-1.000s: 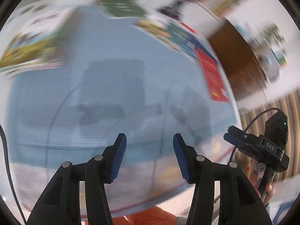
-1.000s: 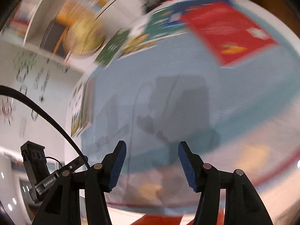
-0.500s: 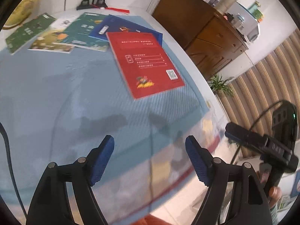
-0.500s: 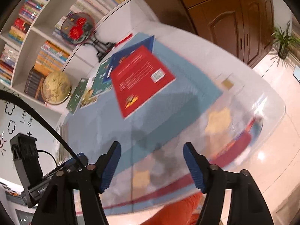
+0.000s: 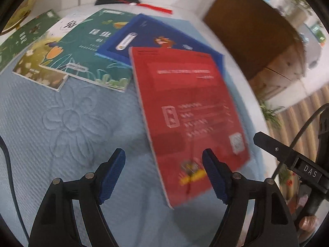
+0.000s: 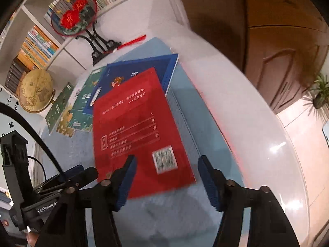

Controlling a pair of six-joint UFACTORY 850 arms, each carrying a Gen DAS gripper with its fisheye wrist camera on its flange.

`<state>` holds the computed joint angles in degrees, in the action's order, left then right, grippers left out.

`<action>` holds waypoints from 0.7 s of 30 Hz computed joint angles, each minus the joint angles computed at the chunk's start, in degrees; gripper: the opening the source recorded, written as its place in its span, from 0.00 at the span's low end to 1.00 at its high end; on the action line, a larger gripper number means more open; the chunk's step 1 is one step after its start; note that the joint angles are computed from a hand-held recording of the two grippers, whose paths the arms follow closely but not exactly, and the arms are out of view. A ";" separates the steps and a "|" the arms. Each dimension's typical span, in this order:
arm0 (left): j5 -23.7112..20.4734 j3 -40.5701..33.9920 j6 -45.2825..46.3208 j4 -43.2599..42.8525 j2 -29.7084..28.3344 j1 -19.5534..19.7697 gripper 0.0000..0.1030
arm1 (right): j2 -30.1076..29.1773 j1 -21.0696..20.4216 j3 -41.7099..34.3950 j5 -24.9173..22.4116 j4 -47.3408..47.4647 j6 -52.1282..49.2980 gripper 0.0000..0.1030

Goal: Organize books

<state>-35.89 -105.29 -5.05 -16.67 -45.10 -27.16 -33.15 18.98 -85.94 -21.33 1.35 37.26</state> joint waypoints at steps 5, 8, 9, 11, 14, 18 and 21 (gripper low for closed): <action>1.78 0.23 -3.92 0.49 -0.69 -0.03 0.73 | -3.99 -1.26 -3.81 -0.65 3.55 -5.92 0.53; 2.70 0.80 -4.43 1.24 -0.31 -0.75 0.73 | -5.35 -2.17 -4.87 -0.92 12.72 -15.80 0.53; 2.74 1.22 -4.57 1.30 -0.02 -1.06 0.73 | -5.44 -2.26 -5.02 -1.21 15.53 -19.97 0.53; 2.63 2.39 -4.45 0.27 0.77 -1.55 0.73 | -5.28 -2.27 -4.77 -2.42 19.12 -25.87 0.54; 3.98 6.16 -9.04 3.09 3.24 -3.27 0.74 | -4.22 -2.28 -3.13 -3.74 24.22 -33.98 0.54; 5.35 11.46 -10.96 2.12 6.69 -4.48 0.74 | -1.66 -2.54 0.86 -4.36 28.72 -41.25 0.54; 7.00 16.09 -10.32 -1.70 9.63 -4.96 0.74 | 0.07 -3.97 3.79 -6.78 37.78 -51.45 0.54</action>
<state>-28.88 -89.20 -15.37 -18.38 -35.46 -32.12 -33.07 15.01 -82.14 -28.12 39.12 -14.19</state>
